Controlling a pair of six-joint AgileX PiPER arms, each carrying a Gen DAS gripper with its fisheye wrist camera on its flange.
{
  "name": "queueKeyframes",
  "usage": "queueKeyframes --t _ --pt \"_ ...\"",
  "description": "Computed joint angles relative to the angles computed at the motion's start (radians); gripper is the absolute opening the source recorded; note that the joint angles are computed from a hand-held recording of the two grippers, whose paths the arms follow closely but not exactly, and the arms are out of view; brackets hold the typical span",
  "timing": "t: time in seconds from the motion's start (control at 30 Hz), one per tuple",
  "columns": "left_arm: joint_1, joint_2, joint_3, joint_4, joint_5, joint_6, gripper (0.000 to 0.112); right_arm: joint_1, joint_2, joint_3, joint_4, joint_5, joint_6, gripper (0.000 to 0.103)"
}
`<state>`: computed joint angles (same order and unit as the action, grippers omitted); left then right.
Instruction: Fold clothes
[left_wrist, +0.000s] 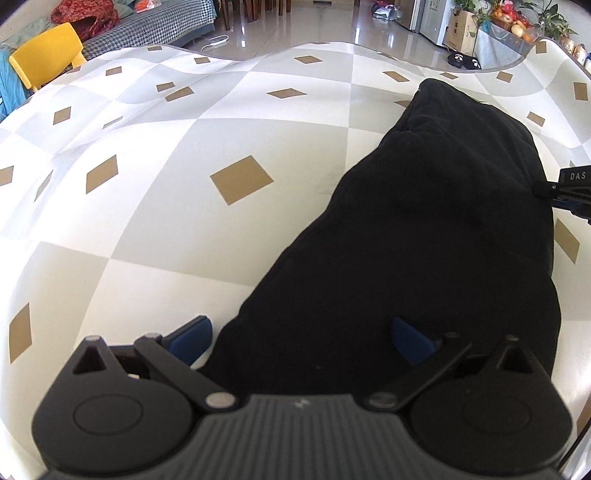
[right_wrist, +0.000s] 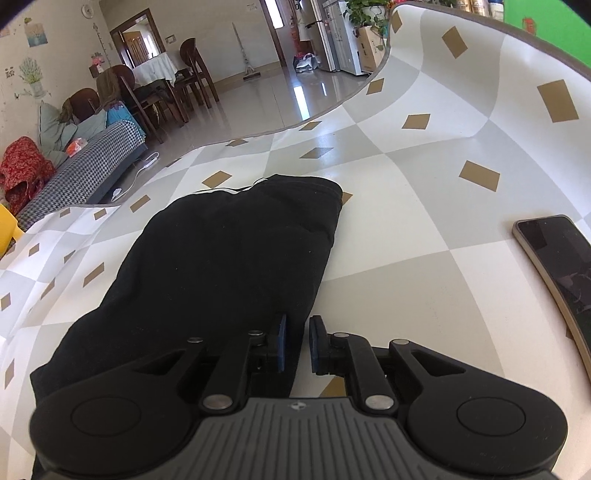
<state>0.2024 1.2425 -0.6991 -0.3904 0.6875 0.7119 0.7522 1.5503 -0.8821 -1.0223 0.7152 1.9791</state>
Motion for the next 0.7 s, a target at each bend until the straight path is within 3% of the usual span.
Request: queueKeyframes --t 0.1,0.27,0.43,0.7 --pt "-0.01 -0.048 0.04 -0.01 0.006 0.008 0.103 -0.001 -0.022 0.016 0.009 -0.008 -0.004 0.015" --pt "-0.146 -0.12 0.055 0.083 0.003 -0.142 0.103 0.005 -0.051 0.031 0.026 -0.011 -0.008 0.018" --pt "-0.205 -0.194 0.052 0.115 0.037 -0.209 0.103 0.017 -0.061 0.031 0.042 -0.016 -0.027 0.021" --pt "-0.313 -0.244 0.074 0.173 0.058 -0.303 0.103 0.019 -0.063 0.029 0.061 -0.034 -0.055 0.025"
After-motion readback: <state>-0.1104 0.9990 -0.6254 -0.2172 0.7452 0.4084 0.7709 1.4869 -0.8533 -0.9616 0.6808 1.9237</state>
